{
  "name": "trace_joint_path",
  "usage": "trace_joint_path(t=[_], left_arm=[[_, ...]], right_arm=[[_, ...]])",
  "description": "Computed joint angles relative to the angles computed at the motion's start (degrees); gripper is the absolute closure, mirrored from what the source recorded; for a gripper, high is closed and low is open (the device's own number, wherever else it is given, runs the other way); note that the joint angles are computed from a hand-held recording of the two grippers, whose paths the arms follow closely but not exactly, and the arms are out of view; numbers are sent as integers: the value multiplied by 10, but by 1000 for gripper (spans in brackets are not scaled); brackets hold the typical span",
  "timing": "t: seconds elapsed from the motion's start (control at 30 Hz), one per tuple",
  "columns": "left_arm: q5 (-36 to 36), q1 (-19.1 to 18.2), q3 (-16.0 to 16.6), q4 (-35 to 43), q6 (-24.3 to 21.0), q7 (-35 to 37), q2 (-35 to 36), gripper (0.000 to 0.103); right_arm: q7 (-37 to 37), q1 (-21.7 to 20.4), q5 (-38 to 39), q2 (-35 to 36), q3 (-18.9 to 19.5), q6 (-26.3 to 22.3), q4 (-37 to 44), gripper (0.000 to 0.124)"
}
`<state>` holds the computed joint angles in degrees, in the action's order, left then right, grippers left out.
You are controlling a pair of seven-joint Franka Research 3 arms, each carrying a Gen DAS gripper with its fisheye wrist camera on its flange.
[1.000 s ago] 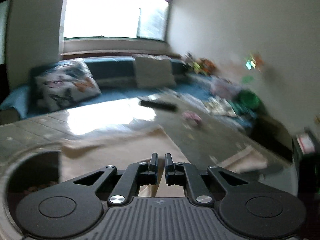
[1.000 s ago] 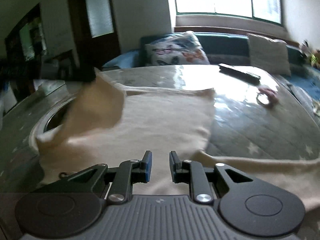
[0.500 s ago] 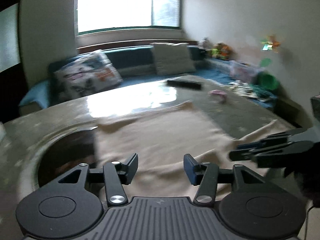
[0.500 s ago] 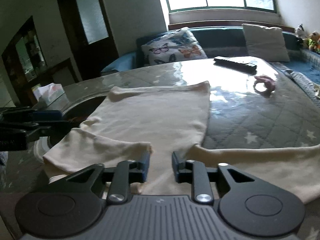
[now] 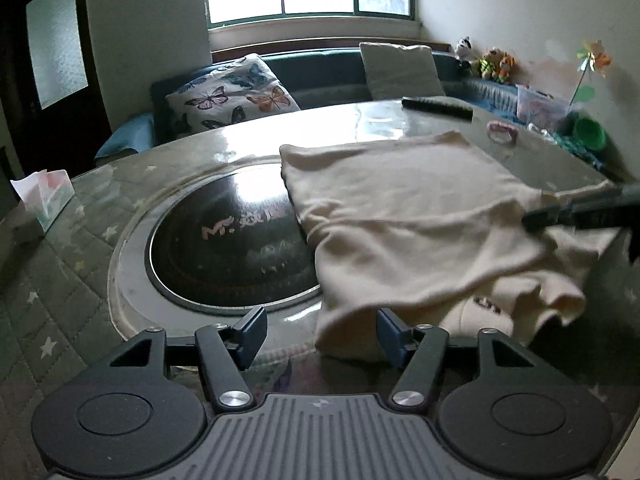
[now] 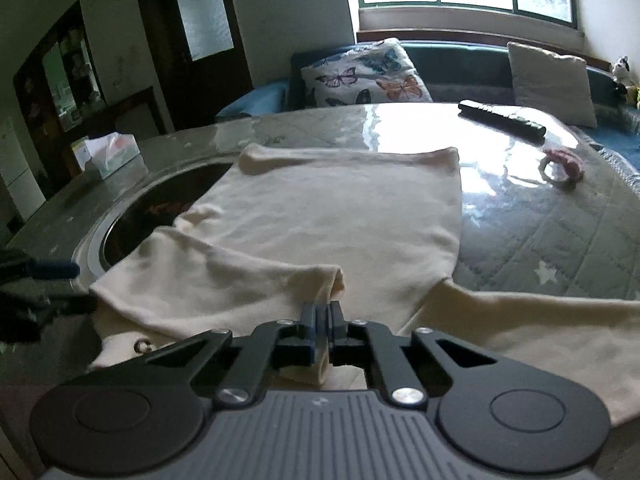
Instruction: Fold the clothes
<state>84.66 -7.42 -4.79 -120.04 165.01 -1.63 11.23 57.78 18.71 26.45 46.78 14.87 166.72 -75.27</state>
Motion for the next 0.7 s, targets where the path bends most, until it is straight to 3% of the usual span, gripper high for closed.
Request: trace_joint_path(t=[0.17, 0.27, 0.33, 0.4, 0.43, 0.5, 0.53, 0.6, 0.7], left_arm=[[21, -5, 0, 3, -9, -6, 6, 40], [33, -6, -1, 6, -13, -6, 8, 48], [44, -6, -2, 8, -9, -8, 11, 65], [51, -8, -4, 10, -12, -6, 12, 74], [54, -9, -5, 11, -16, -6, 12, 85], [61, -11, -7, 11, -21, -7, 11, 92], [61, -11, -8, 9, -23, -7, 11, 93], [56, -10, -8, 6, -24, -2, 9, 95], [43, -8, -9, 1, -26, 10, 5, 95]], right_arm=[[-28, -16, 14, -22, 28, 34, -19, 120], [-58, -31, 27, -38, 55, 71, -36, 120], [-82, -48, 36, -48, 82, 102, -49, 121], [-103, -65, 41, -54, 109, 129, -58, 121], [-102, -63, 40, -56, 107, 138, -60, 121], [-83, -48, 35, -61, 84, 151, -67, 121], [-58, -28, 31, -63, 52, 147, -69, 121], [1, 7, 22, -63, -9, 116, -68, 121], [64, 30, -4, -49, -57, 60, -57, 119]])
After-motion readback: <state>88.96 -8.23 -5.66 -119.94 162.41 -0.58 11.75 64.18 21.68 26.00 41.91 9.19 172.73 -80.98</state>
